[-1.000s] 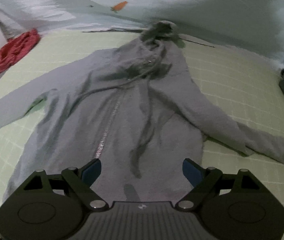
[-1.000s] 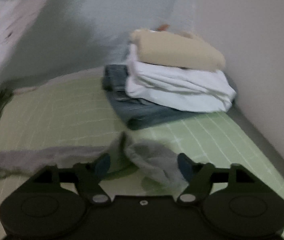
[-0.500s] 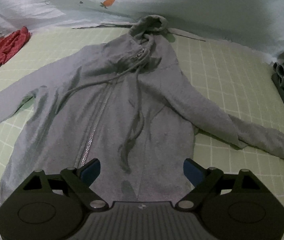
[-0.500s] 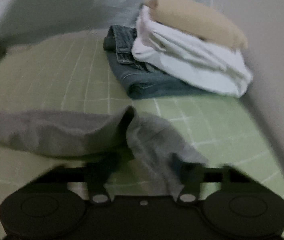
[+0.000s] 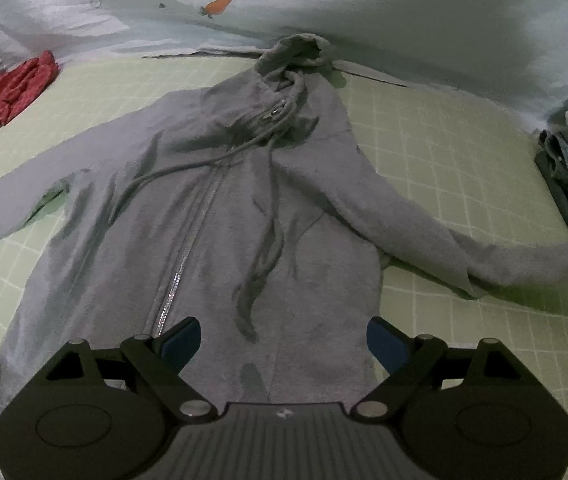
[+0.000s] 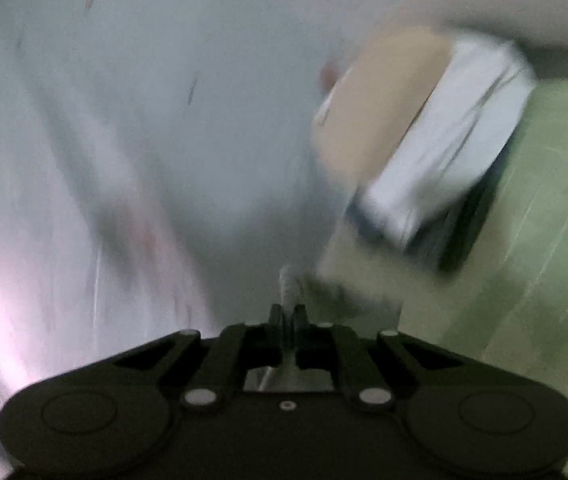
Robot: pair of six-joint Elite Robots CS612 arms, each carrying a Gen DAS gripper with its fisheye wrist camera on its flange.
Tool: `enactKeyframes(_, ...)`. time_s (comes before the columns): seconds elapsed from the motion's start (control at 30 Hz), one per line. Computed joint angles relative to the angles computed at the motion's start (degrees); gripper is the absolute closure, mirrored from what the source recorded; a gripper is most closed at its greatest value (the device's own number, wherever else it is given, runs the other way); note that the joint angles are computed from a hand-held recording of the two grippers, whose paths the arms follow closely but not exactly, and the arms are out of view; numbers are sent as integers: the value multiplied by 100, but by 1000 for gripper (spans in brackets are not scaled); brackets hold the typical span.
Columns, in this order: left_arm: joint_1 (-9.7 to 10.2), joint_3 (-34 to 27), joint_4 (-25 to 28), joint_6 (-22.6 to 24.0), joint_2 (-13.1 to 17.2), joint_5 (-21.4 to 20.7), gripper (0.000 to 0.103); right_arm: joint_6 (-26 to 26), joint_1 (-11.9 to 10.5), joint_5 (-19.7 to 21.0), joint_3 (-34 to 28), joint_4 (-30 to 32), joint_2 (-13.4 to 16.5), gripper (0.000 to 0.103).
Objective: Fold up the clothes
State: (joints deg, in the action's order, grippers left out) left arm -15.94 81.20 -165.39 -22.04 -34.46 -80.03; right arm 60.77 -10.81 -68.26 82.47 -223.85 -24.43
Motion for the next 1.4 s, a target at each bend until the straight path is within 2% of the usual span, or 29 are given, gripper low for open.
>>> enactKeyframes(0.03, 2, 0, 2, -22, 1, 8, 13, -191, 26, -600, 31, 244, -70, 98)
enactKeyframes(0.13, 18, -18, 62, -150, 11, -10, 13, -1530, 137, -2400, 119, 1901, -403, 95)
enactKeyframes(0.2, 26, -33, 115, -240, 17, -21, 13, -2265, 239, -3114, -18, 2725, -443, 95)
enactKeyframes(0.23, 27, -36, 138, -275, 18, -12, 13, -2611, 284, -3462, -103, 3106, -448, 91)
enactKeyframes(0.3, 21, -34, 172, -306, 14, 12, 13, -3257, 398, -3770, -148, 3368, -456, 74)
enactKeyframes(0.33, 18, -37, 196, -315, 13, 16, 13, -3535, 411, -3759, -125, 3302, -446, 52)
enactKeyframes(0.37, 16, -47, 229, -312, 17, 15, 13, -3788, 434, -3689, -83, 3201, -440, 40)
enactKeyframes(0.4, 15, -58, 260, -298, 21, 9, 13, -3977, 448, -3556, -44, 3147, -430, 40)
enactKeyframes(0.5, 6, -98, 326, -199, 35, 6, 13, -3916, 443, -3148, -62, 3477, -378, 39)
enactKeyframes(0.57, -3, -103, 317, -100, 35, 29, 13, -3643, 455, -3032, -111, 3629, -309, 35)
enactKeyframes(0.7, -15, -124, 324, -14, 43, 60, 13, -2981, 369, -2676, -194, 3665, -192, 36)
enactKeyframes(0.73, -15, -129, 330, -19, 46, 54, 13, -2981, 365, -2660, -216, 3644, -177, 43)
enactKeyframes(0.77, -15, -135, 336, -24, 49, 49, 13, -3029, 366, -2617, -234, 3627, -160, 59)
enactKeyframes(0.8, -14, -141, 342, -28, 52, 43, 13, -3084, 336, -2501, -260, 3629, -141, 68)
enactKeyframes(0.83, -16, -140, 348, -32, 51, 32, 13, -3138, 306, -2383, -288, 3633, -121, 84)
enactKeyframes(0.87, -17, -133, 347, -31, 48, 22, 13, -3218, 311, -2334, -252, 3582, -141, 92)
enactKeyframes(0.9, -18, -120, 333, -33, 42, 30, 13, -3380, 342, -2443, -230, 3562, -169, 94)
enactKeyframes(0.93, -20, -105, 317, -36, 34, 41, 13, -3545, 373, -2556, -211, 3541, -197, 101)
enactKeyframes(1.0, -24, -75, 284, -43, 19, 64, 13, -3956, 455, -3074, -142, 3437, -276, 101)
enactKeyframes(1.1, -8, -57, 270, -126, 14, 63, 13, -4333, 608, -4393, -79, 3341, -360, 103)
enactKeyframes(1.17, 6, -70, 293, -164, 21, 3, 13, -4444, 616, -4927, -96, 3609, -380, 103)
enactKeyframes(1.2, 10, -79, 308, -163, 26, -29, 13, -4557, 595, -4991, -95, 3761, -391, 103)
enactKeyframes(1.3, 3, -93, 303, -81, 32, -57, 13, -4880, 534, -4487, 23, 3552, -426, 98)
enactKeyframes(1.33, -1, -95, 290, -50, 35, -60, 13, -4901, 540, -4315, 35, 3515, -430, 86)
enactKeyframes(1.37, -4, -93, 286, -24, 35, -62, 13, -4917, 563, -4113, 27, 3524, -426, 68)
enactKeyframes(1.4, -6, -90, 284, 0, 34, -63, 13, -4944, 596, -3932, 2, 3511, -404, 61)
